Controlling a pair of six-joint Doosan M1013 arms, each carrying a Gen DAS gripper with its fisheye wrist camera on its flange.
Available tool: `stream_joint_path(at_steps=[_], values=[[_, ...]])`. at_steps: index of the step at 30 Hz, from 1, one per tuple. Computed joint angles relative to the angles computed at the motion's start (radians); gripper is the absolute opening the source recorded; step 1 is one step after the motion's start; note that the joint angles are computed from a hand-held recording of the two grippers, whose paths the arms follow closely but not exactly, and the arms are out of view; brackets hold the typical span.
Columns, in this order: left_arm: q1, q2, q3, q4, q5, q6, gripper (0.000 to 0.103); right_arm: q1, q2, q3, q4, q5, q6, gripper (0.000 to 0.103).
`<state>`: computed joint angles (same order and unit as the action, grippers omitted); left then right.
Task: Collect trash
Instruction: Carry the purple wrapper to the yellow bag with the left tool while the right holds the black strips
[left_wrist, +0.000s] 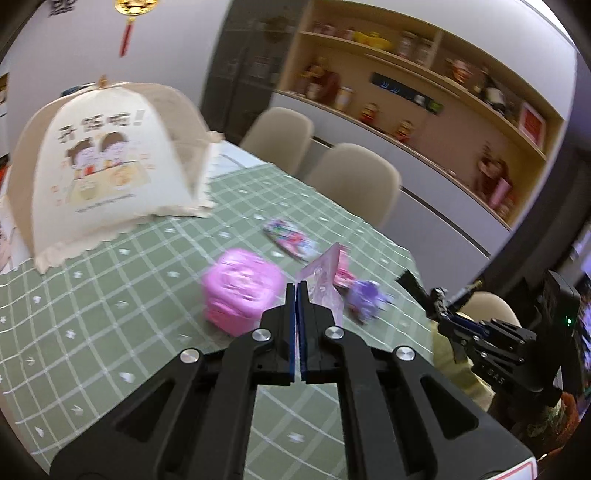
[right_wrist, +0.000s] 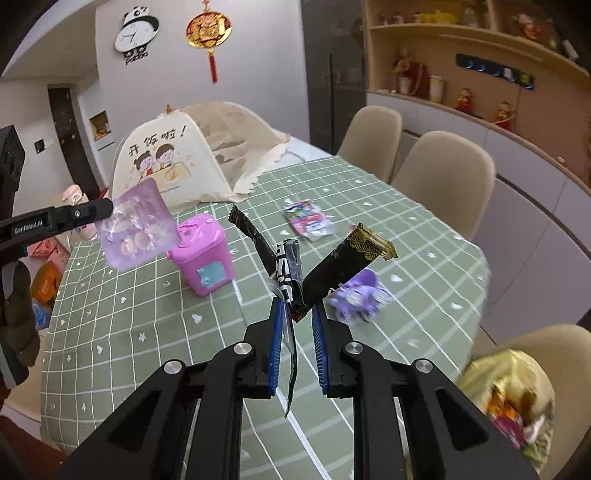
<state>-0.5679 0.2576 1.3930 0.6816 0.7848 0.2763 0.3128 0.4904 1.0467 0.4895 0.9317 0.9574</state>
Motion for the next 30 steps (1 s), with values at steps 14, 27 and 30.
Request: stream_joint_path(at_steps=[14, 27, 30], values=[[-0.055, 0.182, -0.23, -0.27, -0.097, 0.303, 0.001, -0.13, -0.092, 0.116, -0.015, -0.089, 0.0, 0.017], [-0.076, 0.48, -0.65, -0.663, 0.029, 0.708, 0.001, -0.28, -0.079, 0.12, -0.073, -0.135, 0.076, 0.017], [-0.08, 0.57, -0.79, -0.716, 0.127, 0.76, 0.001, -0.302, -0.069, 0.116, -0.083, -0.126, 0.1, 0.017]])
